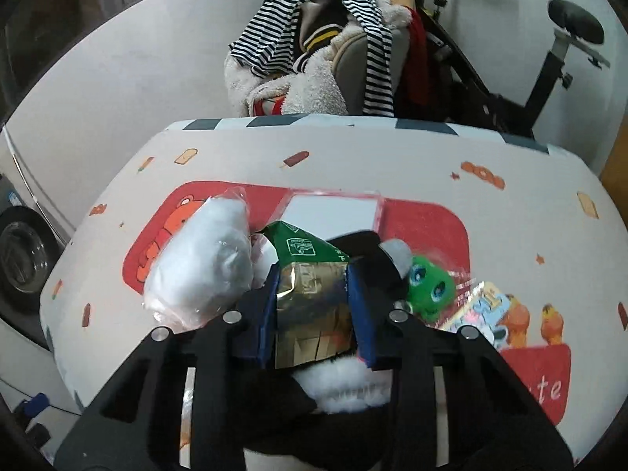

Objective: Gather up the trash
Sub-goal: 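Grasp the clear-wrapped white bag with the left gripper while the right gripper holds the wrapper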

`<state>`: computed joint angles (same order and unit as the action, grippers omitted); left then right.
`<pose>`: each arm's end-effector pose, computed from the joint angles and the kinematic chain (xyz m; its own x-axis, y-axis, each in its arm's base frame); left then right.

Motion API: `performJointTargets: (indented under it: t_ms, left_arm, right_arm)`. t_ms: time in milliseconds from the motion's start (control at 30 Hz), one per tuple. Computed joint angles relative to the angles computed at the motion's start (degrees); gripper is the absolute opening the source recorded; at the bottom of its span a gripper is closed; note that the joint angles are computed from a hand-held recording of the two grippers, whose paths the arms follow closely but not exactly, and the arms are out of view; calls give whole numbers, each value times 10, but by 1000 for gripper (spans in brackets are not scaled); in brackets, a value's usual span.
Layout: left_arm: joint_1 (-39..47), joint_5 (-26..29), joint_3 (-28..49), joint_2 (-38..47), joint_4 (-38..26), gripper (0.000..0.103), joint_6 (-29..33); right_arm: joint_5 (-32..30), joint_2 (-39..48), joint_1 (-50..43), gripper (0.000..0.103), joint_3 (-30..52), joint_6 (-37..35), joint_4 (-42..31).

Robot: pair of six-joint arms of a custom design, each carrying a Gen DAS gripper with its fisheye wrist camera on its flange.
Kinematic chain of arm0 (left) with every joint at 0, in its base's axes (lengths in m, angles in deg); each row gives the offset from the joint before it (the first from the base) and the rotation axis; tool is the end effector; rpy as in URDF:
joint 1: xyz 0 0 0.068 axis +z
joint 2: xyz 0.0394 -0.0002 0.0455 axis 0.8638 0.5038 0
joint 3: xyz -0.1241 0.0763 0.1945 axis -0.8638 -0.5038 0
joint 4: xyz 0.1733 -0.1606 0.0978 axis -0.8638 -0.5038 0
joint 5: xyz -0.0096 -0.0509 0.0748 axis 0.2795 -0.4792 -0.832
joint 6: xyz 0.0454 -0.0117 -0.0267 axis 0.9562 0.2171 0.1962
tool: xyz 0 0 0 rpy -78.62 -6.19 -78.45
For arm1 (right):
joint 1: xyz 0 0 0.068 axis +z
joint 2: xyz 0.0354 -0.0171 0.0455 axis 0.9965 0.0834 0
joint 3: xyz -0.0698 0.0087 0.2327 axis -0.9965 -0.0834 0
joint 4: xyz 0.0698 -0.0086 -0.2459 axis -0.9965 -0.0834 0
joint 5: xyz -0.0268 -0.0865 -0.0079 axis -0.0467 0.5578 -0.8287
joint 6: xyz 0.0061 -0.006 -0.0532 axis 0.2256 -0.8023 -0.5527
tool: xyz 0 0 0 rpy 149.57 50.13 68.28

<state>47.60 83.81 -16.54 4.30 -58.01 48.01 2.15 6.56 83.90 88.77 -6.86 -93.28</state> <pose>0.2221 -0.0570 0.2511 -0.7711 -0.1128 -0.6266 0.1662 0.9144 -0.3691 0.3549 -0.0040 0.2498 -0.7084 0.1884 -0.6802 0.0613 0.9765 0.2066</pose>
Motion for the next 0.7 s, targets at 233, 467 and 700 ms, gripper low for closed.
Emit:
performJointTargets:
  t_ms: [233,467,700]
  left_arm:
    - [-58,40,168,189,54,92,-69]
    - [-101,33,496,501,22,97,-181]
    - [-114,-18,766,711,-99,97,-226]
  right_arm:
    - [-13,-184,-59,33,-146,11,39]
    - [-59,-307,-137,32,-236,-11,-2]
    - [-72,-391,-187,32,-290,-58,-36]
